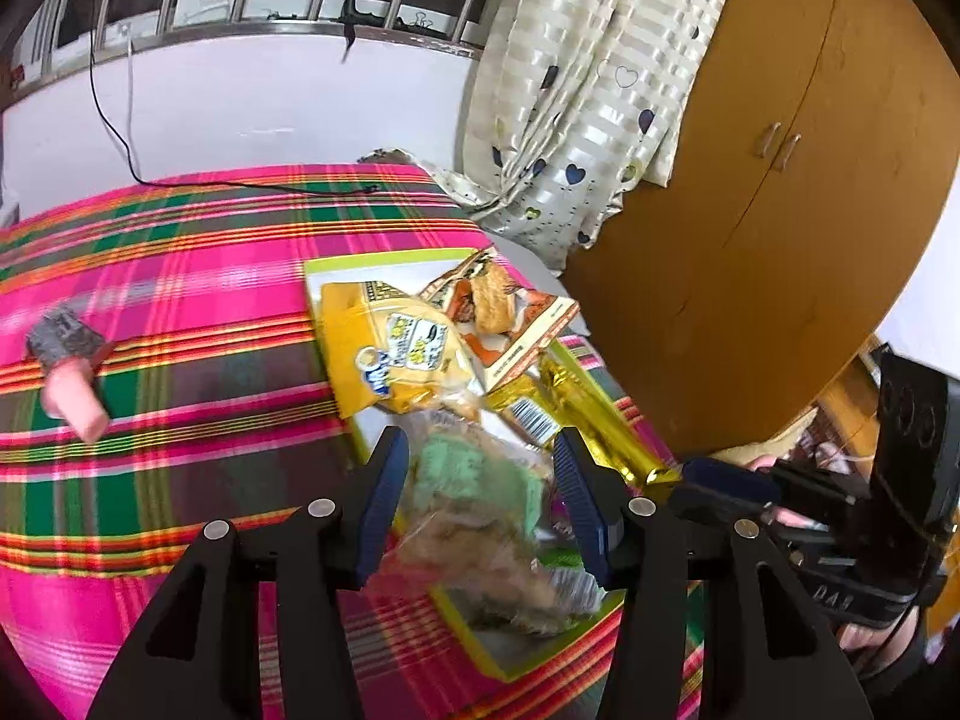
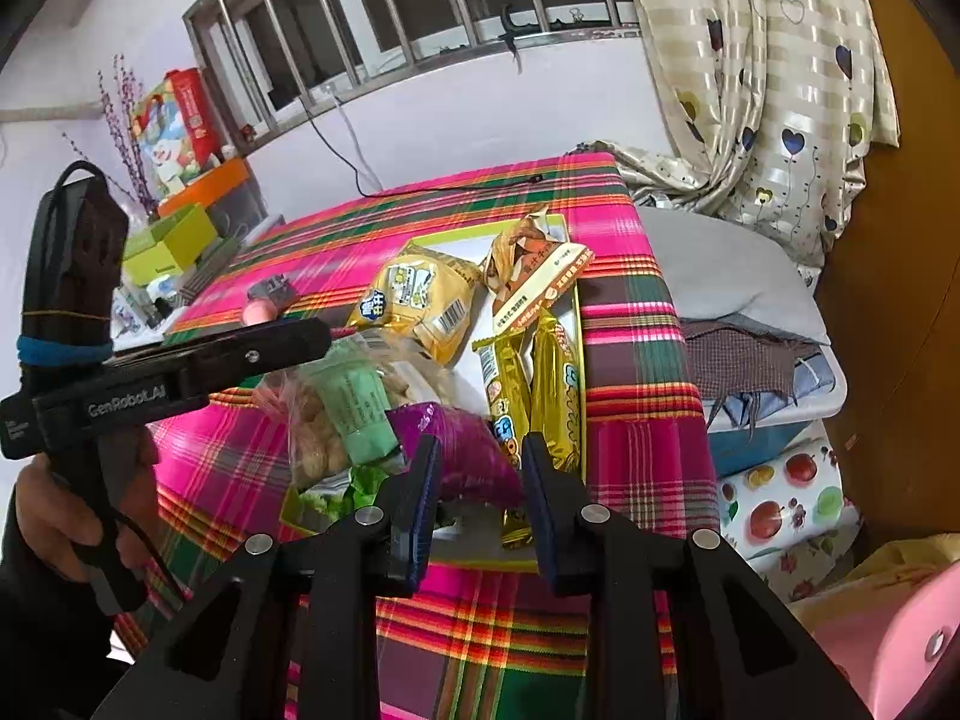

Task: Organize snacks
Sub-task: 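Lower both bags into the box and open both tools to release them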

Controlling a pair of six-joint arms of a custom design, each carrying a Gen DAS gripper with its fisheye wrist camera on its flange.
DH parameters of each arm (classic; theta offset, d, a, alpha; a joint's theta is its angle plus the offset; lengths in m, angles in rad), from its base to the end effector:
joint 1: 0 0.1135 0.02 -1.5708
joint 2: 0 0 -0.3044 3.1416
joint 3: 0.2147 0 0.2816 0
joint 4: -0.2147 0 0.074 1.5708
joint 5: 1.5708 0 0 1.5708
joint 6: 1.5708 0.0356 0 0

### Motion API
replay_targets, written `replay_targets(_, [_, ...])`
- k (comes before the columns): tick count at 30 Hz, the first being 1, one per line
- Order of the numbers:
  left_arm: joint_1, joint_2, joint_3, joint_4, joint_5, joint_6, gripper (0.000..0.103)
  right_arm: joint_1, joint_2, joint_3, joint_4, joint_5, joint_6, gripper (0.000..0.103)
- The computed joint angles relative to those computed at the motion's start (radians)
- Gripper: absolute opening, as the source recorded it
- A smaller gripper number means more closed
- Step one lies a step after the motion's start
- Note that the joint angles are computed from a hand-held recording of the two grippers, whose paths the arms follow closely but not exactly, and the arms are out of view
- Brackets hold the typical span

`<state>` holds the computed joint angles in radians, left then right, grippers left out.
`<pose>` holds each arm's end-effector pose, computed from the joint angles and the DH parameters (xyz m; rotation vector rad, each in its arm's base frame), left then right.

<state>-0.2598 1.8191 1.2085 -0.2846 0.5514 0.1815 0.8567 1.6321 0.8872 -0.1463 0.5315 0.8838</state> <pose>0.4010 -0.1259 0.2186 0.7579 2.2892 -0.7113 0.2411 0.2507 0.1935 0.2530 2.3018 0.2185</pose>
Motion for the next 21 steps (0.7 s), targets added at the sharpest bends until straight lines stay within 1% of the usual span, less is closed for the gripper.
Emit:
replay_targets(4, [0.011,-0.037,-0.055,0.022,-0.048,0.018,0.051,0.013,0.002,0.006,-0.006,0.003,-0.009,0.021])
replay_targets(6, [0.016,-0.047,-0.074,0.032,-0.061,0.022,0.044,0.014,0.009,0.010,-0.007,-0.004,-0.013,0.019])
replay_targets(8, [0.020,-0.053,-0.089,0.037,-0.051,0.033,0.034,0.011,0.021,0.014,-0.001,-0.016,-0.013,0.019])
replay_targets(9, [0.018,-0.057,-0.096,0.041,-0.052,0.037,0.032,0.008,0.028,0.015,0.006,-0.024,-0.015,0.018])
replay_targets(10, [0.012,-0.065,-0.106,0.053,-0.066,0.041,0.027,0.006,0.033,0.017,0.007,-0.028,-0.016,0.018])
replay_targets(11, [0.009,-0.069,-0.110,0.059,-0.076,0.047,0.025,0.002,0.041,0.020,0.008,-0.033,-0.019,0.017])
replay_targets(21, [-0.016,-0.052,-0.088,0.063,-0.094,0.045,0.025,-0.035,0.090,0.042,0.034,-0.070,-0.026,0.017])
